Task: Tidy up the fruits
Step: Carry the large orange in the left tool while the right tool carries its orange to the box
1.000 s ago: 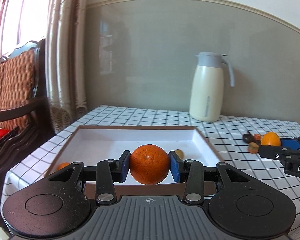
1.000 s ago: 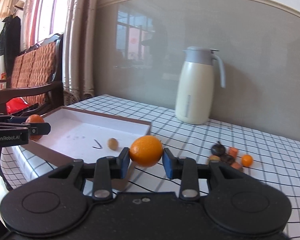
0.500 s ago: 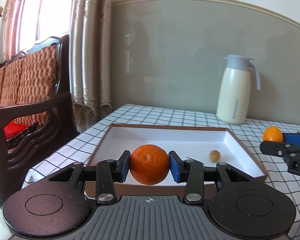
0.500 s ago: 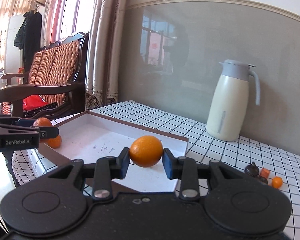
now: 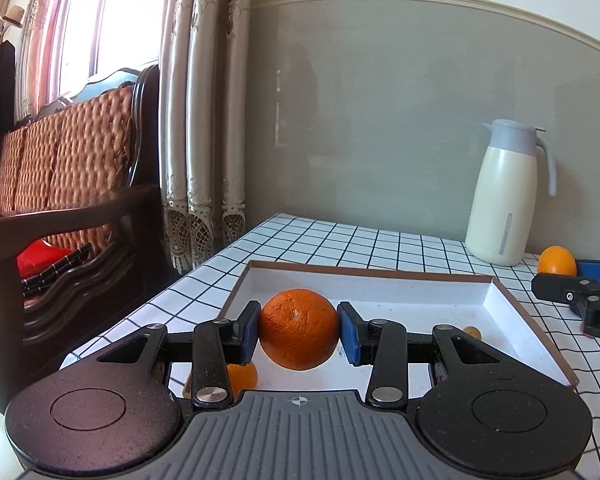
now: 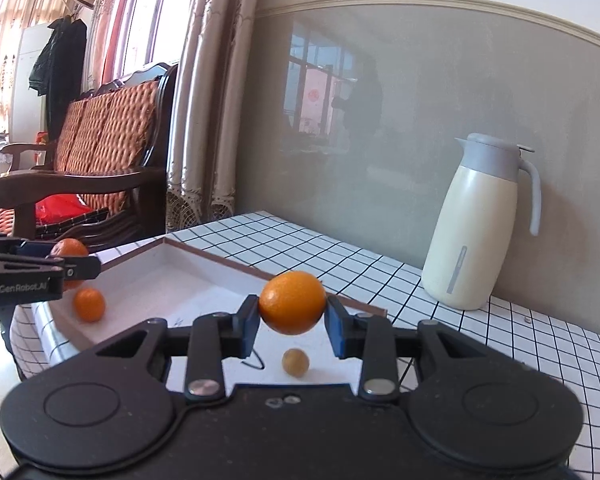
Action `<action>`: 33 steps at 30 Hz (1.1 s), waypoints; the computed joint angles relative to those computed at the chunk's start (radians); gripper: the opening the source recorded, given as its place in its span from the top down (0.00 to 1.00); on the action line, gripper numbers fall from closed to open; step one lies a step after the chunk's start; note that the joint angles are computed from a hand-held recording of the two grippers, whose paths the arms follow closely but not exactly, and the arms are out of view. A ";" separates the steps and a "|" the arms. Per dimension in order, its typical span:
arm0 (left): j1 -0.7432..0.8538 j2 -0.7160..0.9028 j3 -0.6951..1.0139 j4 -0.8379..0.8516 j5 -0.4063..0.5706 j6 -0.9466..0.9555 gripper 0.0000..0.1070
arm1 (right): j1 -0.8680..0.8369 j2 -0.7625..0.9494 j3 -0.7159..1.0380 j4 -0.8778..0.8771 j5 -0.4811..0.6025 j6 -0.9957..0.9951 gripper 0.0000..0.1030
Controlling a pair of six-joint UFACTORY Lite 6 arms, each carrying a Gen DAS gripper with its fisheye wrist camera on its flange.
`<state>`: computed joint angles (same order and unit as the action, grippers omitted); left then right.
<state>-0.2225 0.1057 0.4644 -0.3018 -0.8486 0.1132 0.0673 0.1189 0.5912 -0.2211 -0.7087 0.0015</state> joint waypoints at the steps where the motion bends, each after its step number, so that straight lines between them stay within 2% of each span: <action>1: 0.000 0.016 0.018 -0.003 0.001 0.004 0.61 | -0.004 0.016 0.014 -0.007 0.000 0.007 0.74; 12: 0.065 0.157 0.179 0.050 0.046 -0.011 0.61 | -0.014 0.166 0.167 -0.022 0.026 0.025 0.74; 25: 0.118 0.267 0.335 0.090 0.141 -0.028 0.61 | -0.031 0.322 0.355 -0.068 0.118 0.127 0.74; 33: 0.134 0.308 0.390 0.096 0.164 -0.040 0.61 | -0.036 0.402 0.460 -0.073 0.170 0.136 0.74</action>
